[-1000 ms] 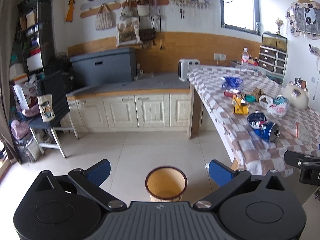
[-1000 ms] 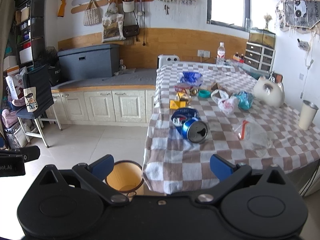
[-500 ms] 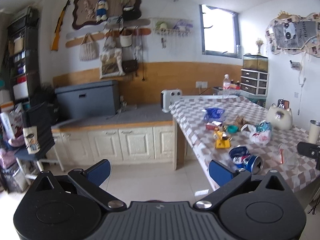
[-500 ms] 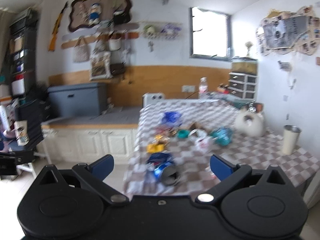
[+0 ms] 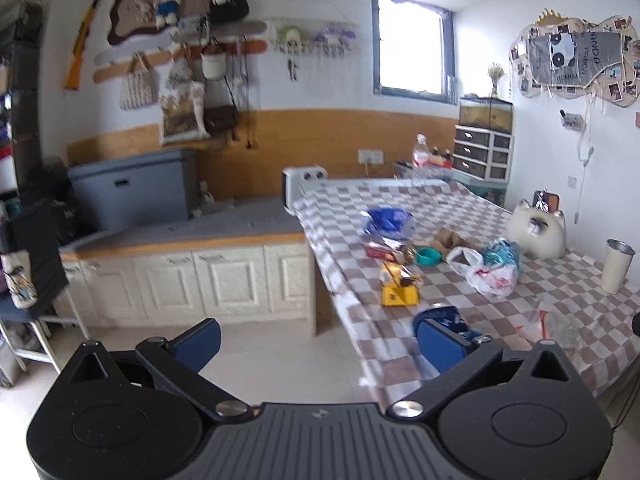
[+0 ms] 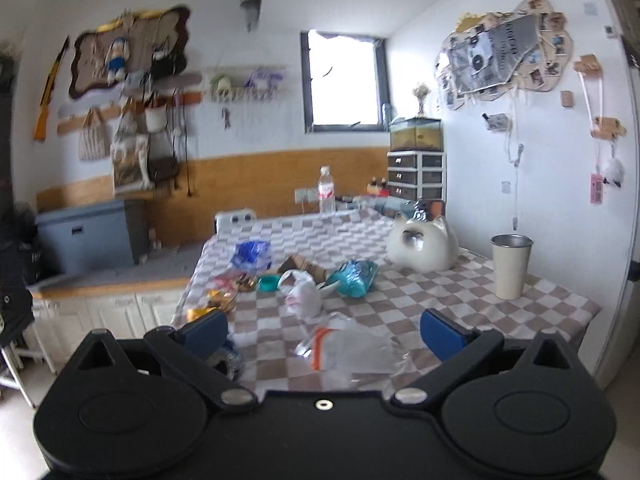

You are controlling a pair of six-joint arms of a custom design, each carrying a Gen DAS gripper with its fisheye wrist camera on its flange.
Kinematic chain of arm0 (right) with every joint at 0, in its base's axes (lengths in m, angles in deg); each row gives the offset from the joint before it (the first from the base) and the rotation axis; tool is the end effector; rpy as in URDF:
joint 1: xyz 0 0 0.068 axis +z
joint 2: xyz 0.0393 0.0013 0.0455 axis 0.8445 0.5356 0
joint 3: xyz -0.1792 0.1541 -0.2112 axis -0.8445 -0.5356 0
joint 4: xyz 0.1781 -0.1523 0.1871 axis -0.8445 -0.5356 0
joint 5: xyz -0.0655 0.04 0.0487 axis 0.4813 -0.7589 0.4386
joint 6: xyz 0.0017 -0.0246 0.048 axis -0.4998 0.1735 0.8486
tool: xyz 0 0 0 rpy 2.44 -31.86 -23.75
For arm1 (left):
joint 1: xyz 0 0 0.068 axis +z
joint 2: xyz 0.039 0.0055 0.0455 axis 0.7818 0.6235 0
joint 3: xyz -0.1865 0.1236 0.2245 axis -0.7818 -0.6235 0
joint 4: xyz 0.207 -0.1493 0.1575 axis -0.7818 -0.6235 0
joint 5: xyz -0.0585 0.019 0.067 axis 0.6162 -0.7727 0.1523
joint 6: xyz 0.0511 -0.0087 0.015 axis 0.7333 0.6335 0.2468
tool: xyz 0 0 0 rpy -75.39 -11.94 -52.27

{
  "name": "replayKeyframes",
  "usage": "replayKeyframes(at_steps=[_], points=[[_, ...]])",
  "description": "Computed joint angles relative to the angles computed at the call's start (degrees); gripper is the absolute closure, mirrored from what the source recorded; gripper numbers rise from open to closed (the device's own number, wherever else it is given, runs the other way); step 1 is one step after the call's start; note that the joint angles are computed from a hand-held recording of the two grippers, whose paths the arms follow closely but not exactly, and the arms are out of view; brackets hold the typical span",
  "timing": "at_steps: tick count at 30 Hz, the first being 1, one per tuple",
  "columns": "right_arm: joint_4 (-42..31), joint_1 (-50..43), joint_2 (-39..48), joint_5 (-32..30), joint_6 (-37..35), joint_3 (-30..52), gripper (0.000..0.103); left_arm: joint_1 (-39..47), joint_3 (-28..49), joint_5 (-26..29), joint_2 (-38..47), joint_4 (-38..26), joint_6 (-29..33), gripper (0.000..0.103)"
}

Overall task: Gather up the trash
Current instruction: 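Reach the left tool to the crushed blue Pepsi can while the right tool reaches the clear plastic bag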

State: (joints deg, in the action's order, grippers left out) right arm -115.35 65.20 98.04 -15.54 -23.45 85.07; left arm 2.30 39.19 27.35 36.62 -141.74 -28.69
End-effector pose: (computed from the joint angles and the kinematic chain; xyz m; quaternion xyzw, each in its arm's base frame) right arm 0.2082 0.0254 0.4756 0.0137 0.7785 0.0528 0.6252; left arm 0.2138 -0.2065 0.5257 -0.0457 0.8450 0.0327 0.5318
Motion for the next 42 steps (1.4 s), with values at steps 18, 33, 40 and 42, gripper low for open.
replayKeyframes(at_steps=[18,33,40,42], points=[[3.17,-4.34,13.01,-2.45,0.55,0.35,0.0,12.5,32.06,23.15,31.45,-10.39,-1.5,0.0],[2.2,-2.56,22.55,-22.38,12.82,7.3,0.06,16.31,23.81,35.48,30.23,-4.69,-2.54,0.0],[2.05,1.29,22.62,-24.92,13.33,5.62,0.061,17.54,17.45,40.57,26.28,1.42,-4.4,0.003],[2.32,0.87,21.62,-26.12,15.79,4.77,0.056,17.74,16.29,41.49,25.58,2.69,-4.87,0.003]])
